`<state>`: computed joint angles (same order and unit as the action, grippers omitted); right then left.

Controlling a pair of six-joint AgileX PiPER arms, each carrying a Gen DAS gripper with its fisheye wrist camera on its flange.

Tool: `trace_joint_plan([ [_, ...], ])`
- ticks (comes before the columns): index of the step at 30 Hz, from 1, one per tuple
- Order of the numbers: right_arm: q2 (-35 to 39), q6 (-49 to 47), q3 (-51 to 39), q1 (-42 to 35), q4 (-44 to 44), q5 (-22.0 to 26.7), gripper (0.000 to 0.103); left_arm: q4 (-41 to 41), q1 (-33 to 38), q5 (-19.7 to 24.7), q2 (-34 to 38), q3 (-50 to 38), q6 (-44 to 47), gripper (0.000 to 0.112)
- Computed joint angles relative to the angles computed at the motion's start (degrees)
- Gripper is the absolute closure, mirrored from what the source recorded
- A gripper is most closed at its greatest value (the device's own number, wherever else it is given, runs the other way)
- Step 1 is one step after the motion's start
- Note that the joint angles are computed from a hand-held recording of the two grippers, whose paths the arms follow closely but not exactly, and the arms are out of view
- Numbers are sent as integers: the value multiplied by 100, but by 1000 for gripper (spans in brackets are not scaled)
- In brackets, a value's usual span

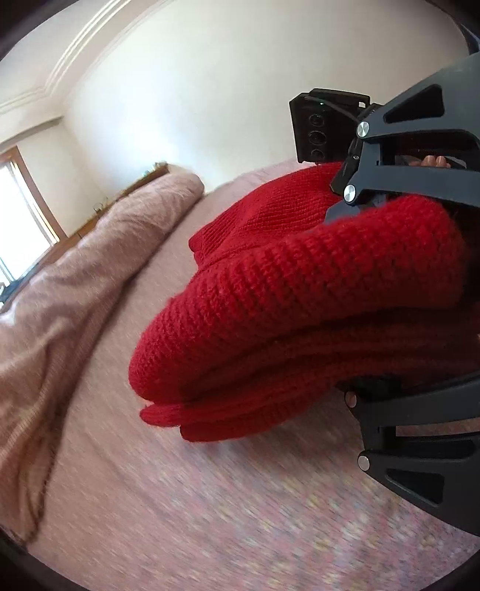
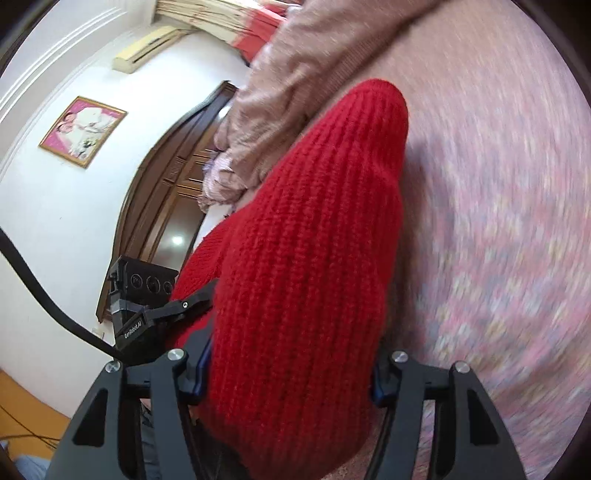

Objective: Fold small clothes
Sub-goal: 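Grasp the cardigan with both grippers and fold it in half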

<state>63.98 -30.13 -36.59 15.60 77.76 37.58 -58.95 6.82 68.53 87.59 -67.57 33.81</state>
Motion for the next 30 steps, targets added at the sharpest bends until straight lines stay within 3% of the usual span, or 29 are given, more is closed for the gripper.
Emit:
trace_joint_plan([
  [3, -8, -28, -445, -952, -488, 812, 39, -10, -416, -178, 290, -733, -307, 65],
  [8, 901, -638, -1651, -2858, -899, 2447, 38, 342, -1494, -835, 1357, -2382, -1022, 65],
  [11, 1722, -1157, -2443, -3554, -975, 2850, 38, 385, -1961, -1337, 2084, -3134, -1066, 65],
  [14, 2460, -1274, -3066, -3800, -990, 2855, 38, 436, -2204, -1680, 2612, -3571, -1118, 65],
  [18, 3156, -1352, -3627, -3858, -1197, 2732, 38, 176, -2225, -1802, 3200, -3873, -729, 65],
  [22, 3466, -2118, -3103, -4017, -871, 2459, 37, -402, -2393, -2705, 3172, -2994, 263, 58],
  [24, 3517, -2774, -2691, -4157, -423, 2400, 37, -215, -2453, -2818, 3064, -3012, 199, 58],
  [26, 3527, -2796, -2809, -4110, -486, 2315, 34, 247, -2640, -3182, 2932, -2881, 23, 57],
  [30, 3530, -2848, -2746, -4125, -437, 2307, 34, 320, -2670, -3193, 2949, -2930, -126, 56],
])
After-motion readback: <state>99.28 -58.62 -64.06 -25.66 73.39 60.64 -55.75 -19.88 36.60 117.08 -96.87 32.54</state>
